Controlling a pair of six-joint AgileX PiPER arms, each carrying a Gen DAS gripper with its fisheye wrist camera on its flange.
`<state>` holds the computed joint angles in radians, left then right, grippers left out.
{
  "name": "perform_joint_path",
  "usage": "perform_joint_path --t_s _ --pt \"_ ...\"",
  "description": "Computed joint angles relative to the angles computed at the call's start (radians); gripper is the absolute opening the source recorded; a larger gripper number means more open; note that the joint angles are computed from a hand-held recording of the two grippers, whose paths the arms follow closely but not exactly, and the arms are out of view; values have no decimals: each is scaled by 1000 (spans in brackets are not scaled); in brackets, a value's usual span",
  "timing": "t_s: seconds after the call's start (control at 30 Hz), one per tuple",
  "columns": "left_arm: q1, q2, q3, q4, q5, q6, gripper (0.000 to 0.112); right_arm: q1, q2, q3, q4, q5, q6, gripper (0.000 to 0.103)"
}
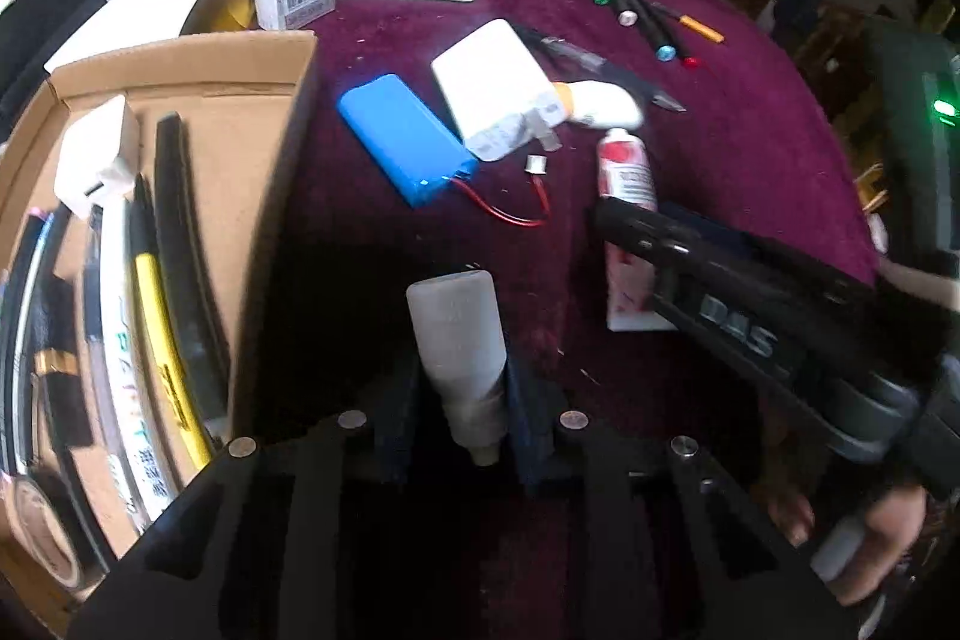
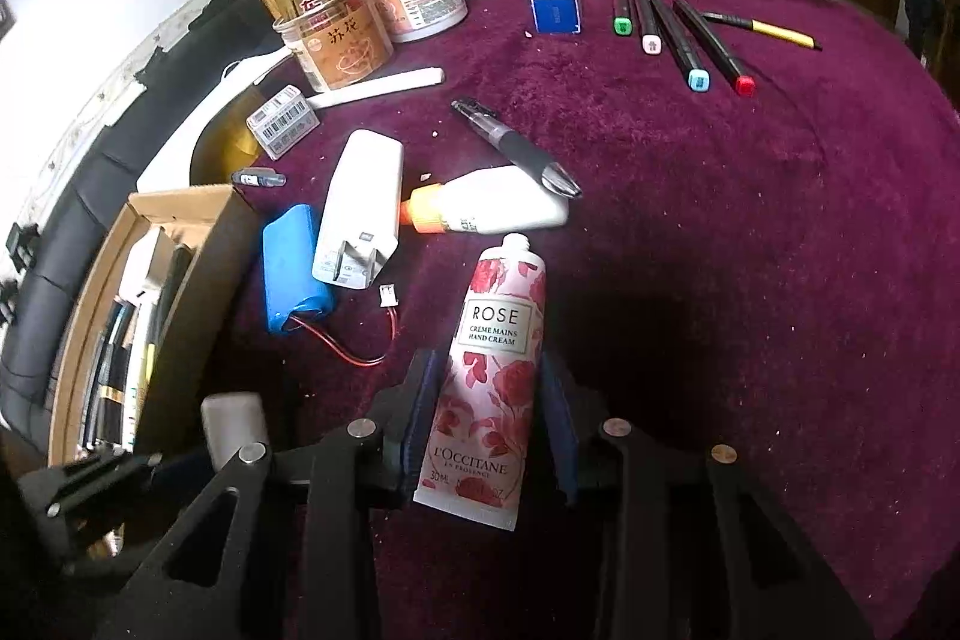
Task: Organize rigid objects
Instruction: 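Grasp a white squeeze bottle with the left tool while the right tool grasps the rose hand-cream tube, then carry the white bottle and hand-cream tube into the tray and open both tools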
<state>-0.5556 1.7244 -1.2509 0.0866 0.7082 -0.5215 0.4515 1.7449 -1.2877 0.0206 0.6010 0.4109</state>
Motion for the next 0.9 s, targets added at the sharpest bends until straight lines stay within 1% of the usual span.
perform_joint_path --t_s 0.03,0.13,0.17,0.23,0.33,0.37,0.43,0.5,0.57,0.63,0.77,0.83,0.87,0.9 --pt "1 -18 25 -12 -21 9 23 17 6 -7 -54 3 37 31" --pt "-1 -40 40 -50 -39 38 23 70 27 -35 -217 32 143 30" --pt "-3 -56 53 -66 -47 51 23 76 27 -33 -236 33 156 30" --pt "-5 -101 90 -96 -61 84 23 64 21 -27 -207 30 131 29" --pt "18 -181 156 -206 -80 182 23 42 0 -12 -150 31 99 29" --pt "38 -212 177 -263 -75 238 23 39 -10 -2 -143 25 102 29" --pt "68 -266 207 -320 -58 297 23 31 -36 28 -116 -7 89 29" --pt "121 -335 238 -365 -36 353 23 21 -60 56 -74 -45 62 29" --pt "195 -405 269 -410 -12 414 23 5 -89 92 -1 -81 22 29" --pt "276 -457 296 -459 9 482 23 6 -121 126 7 -110 40 29" --pt "439 -500 331 -573 52 630 23 60 -192 167 -1 -149 90 29" --pt "509 -511 343 -619 75 690 23 109 -217 182 91 -179 43 29" --pt "550 -511 345 -646 88 725 23 128 -223 181 111 -187 33 29" --pt "580 -509 345 -666 98 752 23 174 -226 165 93 -193 61 29"
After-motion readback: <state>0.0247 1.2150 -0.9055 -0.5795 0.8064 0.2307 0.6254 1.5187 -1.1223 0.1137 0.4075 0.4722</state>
